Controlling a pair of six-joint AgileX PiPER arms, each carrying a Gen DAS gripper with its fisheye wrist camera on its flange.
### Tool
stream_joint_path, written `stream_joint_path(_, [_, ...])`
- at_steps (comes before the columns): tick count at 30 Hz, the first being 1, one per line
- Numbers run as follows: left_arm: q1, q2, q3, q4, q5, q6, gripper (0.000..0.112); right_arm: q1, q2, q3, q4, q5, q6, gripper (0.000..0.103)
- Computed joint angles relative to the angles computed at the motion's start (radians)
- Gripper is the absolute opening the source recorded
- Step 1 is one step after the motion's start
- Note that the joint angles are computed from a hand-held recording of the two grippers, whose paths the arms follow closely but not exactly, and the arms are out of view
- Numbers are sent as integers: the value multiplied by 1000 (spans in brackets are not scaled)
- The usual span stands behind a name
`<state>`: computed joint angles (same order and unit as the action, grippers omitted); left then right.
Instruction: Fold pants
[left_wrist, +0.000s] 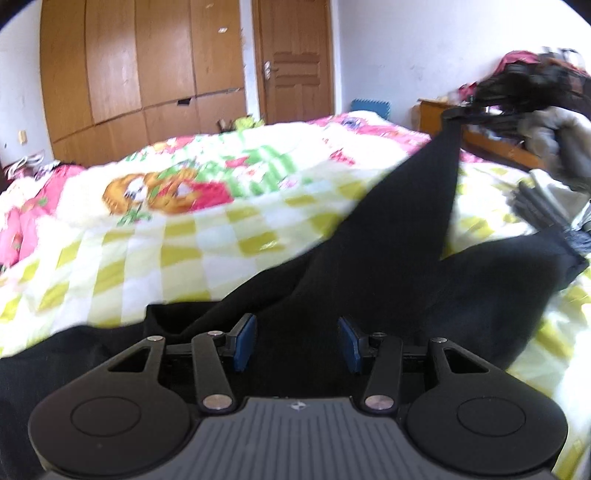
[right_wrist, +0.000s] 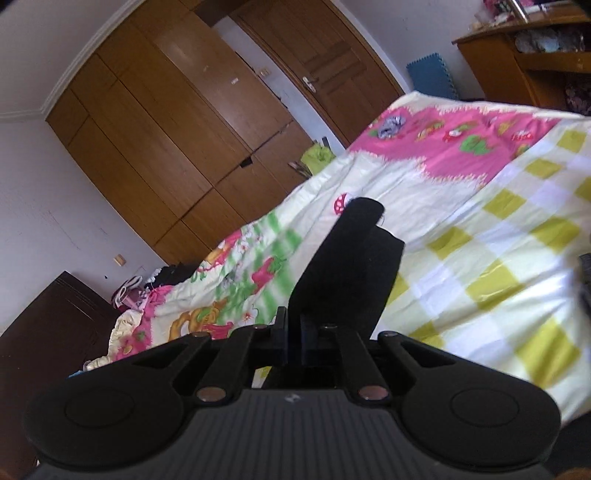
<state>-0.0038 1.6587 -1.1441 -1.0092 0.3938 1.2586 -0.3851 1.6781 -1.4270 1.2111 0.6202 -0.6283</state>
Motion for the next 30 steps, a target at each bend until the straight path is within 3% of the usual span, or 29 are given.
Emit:
stream_joint_path(2, [-20, -31, 24, -29, 16, 25, 61, -99, -120, 174, 58, 57, -74, 6])
stream_joint_path(4, [-52, -50, 48, -7, 18, 17, 62, -166, -188, 330, 24, 57, -105, 6])
stream_joint_path(7, [-122, -43, 64, 144, 4, -107, 62, -240, -143, 484, 10, 51, -100, 6])
stream_joint_path(11, [-207, -35, 74, 373, -14, -298, 62, -287, -69, 569, 173, 87, -237, 10])
stream_joint_path(15, [-253, -45, 80, 485, -13, -417, 62, -289, -44, 544, 268, 78, -306, 23])
stream_joint_path(17, [-267, -43, 79, 514, -17, -467, 62, -286, -7, 495, 243, 88, -262, 24])
stream_joint_path(18, [-272, -39, 77, 515, -18, -476, 62, -293, 10, 492, 265, 93, -273, 23])
stream_joint_path(21, [-284, -24, 59, 519, -16, -491, 62, -288, 7, 455, 244, 101, -209, 7])
stream_joint_path(26, [-280, -24, 25, 471, -4, -433, 63, -288, -69, 303, 248, 239, -161, 7])
stream_joint_path(30, [-266, -54, 3, 451, -12, -419, 63, -299, -171, 268, 249, 286, -167, 6])
